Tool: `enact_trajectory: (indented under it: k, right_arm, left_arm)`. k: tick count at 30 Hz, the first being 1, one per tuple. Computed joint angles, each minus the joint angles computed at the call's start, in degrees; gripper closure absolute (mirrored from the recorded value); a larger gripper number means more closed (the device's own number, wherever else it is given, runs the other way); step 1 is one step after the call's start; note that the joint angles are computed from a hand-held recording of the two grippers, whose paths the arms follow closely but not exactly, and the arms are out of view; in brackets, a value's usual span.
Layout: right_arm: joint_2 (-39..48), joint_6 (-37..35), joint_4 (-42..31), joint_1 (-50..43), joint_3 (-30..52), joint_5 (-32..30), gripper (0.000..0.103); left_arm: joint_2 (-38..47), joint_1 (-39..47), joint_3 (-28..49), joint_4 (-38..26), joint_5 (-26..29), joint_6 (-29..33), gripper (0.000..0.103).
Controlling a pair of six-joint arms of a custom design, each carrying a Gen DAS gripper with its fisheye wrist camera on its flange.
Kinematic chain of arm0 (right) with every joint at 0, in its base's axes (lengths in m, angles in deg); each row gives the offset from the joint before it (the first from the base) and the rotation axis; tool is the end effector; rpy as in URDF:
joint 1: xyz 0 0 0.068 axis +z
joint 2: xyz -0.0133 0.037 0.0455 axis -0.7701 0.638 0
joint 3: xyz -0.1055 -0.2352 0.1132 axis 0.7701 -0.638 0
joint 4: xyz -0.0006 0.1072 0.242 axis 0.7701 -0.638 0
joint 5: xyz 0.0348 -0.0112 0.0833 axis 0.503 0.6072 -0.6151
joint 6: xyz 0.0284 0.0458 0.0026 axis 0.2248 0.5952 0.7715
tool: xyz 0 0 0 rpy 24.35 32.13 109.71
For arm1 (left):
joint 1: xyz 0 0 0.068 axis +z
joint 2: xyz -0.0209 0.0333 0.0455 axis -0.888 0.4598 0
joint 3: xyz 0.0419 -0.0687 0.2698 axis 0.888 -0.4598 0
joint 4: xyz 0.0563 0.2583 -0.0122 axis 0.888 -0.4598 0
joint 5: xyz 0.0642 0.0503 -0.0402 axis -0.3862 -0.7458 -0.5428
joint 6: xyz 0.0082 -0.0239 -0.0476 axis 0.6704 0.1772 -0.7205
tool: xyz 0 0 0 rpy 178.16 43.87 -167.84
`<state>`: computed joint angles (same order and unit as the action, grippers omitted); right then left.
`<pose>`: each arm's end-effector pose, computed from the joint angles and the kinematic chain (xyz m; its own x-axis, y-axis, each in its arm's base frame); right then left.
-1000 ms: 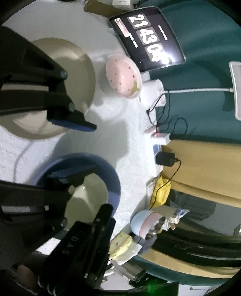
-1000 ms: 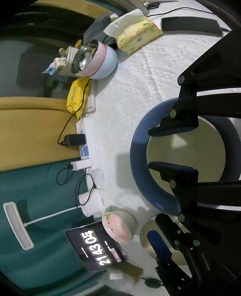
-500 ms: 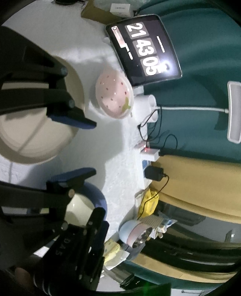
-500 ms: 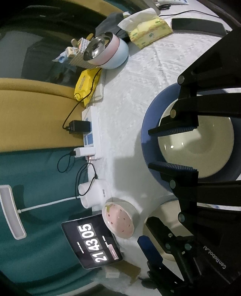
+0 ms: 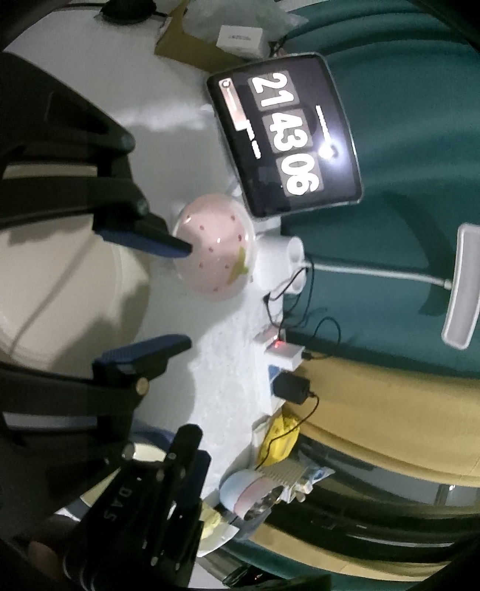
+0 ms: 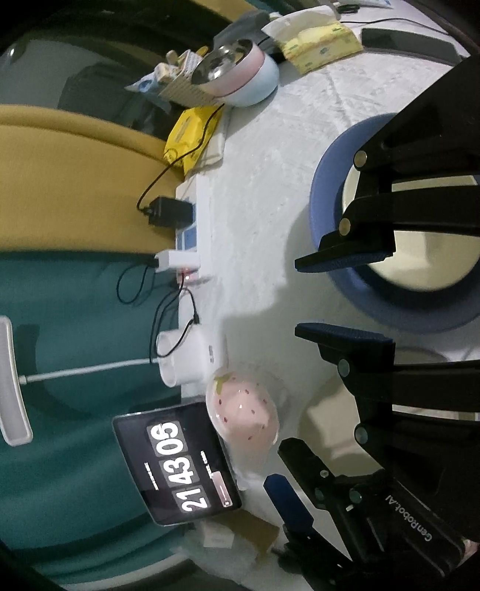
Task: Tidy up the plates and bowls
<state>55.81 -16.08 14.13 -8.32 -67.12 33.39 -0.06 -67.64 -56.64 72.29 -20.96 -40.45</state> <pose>0.1509 0.1184 0.0924 -0.7781 -0.0367 -0.6271 -0.0724 0.9969 0.0315 0.1889 -0.0228 0.0913 -0.6592 0.0569 -0.7498 0.2146 0.9699 -0.1151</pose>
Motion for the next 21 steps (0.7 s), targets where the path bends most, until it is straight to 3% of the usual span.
enact_trajectory:
  k: [21]
  right_arm:
    - [17.27,-2.62,2.82,1.11,14.17,-1.85,0.073]
  left_arm:
    - [10.12,13.43,9.21,0.24,6.65,9.49,0.058]
